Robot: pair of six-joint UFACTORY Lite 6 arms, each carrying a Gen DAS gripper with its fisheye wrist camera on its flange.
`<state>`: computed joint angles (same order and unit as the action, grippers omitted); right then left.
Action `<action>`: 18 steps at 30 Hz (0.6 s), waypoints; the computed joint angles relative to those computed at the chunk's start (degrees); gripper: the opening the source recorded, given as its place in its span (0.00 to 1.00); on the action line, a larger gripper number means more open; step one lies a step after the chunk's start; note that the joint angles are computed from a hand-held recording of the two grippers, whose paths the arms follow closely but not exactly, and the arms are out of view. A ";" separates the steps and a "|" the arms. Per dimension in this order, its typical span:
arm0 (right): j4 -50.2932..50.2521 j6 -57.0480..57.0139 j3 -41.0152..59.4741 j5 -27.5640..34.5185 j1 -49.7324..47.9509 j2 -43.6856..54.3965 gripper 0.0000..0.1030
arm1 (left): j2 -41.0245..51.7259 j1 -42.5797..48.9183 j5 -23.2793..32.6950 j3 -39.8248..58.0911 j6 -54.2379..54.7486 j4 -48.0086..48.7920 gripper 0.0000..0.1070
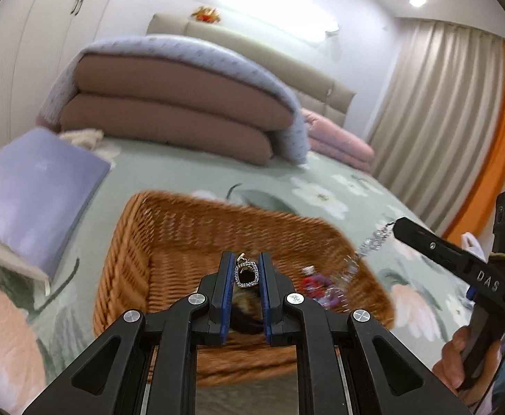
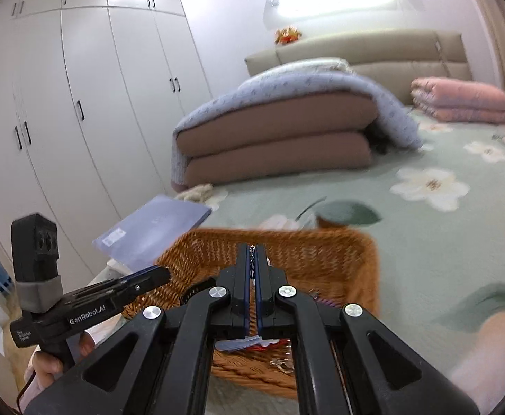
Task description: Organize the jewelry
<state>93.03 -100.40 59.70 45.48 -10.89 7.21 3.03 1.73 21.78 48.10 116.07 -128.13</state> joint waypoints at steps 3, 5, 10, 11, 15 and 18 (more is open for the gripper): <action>-0.60 -0.76 1.32 -3.94 3.46 3.32 0.03 | 3.06 0.14 -0.51 1.50 0.88 -1.06 0.13; -1.55 -0.30 2.03 -5.16 4.78 4.77 0.03 | 3.75 -0.68 -1.60 2.03 1.65 -0.95 0.13; -0.57 -1.21 1.59 -6.62 5.35 5.99 0.10 | 2.96 -0.78 -1.77 1.48 2.95 -2.36 0.37; -0.66 -1.00 1.46 -7.36 5.31 6.01 0.23 | 2.75 -0.17 -1.08 1.19 1.62 -1.45 0.47; -3.56 3.23 -0.86 -5.37 2.78 3.09 0.44 | -2.11 1.18 -0.22 -3.00 2.57 -3.73 0.55; -6.24 4.59 -8.42 -1.74 -1.34 -6.70 0.46 | -11.08 0.92 -1.16 -9.69 2.78 -5.97 0.55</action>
<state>86.80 -95.81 51.28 43.75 -12.23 0.50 -8.05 2.65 20.62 38.41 118.85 -134.10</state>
